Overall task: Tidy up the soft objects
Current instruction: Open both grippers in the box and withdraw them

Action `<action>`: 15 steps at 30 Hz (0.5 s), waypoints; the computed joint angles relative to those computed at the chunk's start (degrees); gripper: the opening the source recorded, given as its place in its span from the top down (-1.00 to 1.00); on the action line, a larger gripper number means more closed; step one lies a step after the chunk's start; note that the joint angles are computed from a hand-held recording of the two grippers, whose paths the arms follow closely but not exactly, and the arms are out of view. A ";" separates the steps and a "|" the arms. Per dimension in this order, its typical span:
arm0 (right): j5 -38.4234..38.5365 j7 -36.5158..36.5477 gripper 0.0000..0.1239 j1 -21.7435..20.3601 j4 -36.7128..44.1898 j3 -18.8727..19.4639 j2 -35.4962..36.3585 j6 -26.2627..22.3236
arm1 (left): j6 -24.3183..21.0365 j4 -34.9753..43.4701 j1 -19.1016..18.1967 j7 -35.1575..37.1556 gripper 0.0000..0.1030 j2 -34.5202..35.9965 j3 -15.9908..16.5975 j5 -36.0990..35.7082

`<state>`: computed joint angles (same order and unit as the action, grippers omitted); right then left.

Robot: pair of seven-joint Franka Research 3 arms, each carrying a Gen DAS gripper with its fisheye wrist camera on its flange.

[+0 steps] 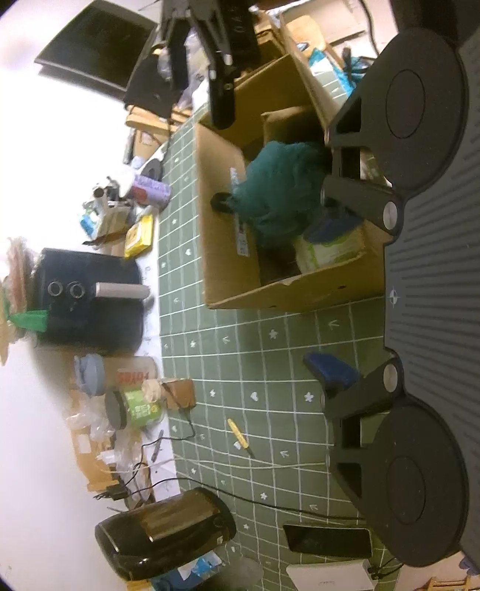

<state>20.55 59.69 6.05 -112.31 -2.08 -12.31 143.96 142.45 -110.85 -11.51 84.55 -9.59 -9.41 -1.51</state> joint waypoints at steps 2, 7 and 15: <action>-2.41 2.50 -0.66 -0.79 -1.37 0.75 -0.80 1.67 | 2.92 -1.04 0.22 -1.64 -0.82 -0.41 -0.50 1.49; -11.39 11.96 -0.66 -3.55 -6.13 3.02 -4.32 5.70 | 2.34 0.56 0.28 -6.19 -1.00 -0.04 -2.01 7.02; -15.92 22.25 -0.66 -5.09 -3.71 2.59 -6.21 -11.07 | -4.17 3.84 -0.90 -8.81 -1.00 1.10 -2.65 9.37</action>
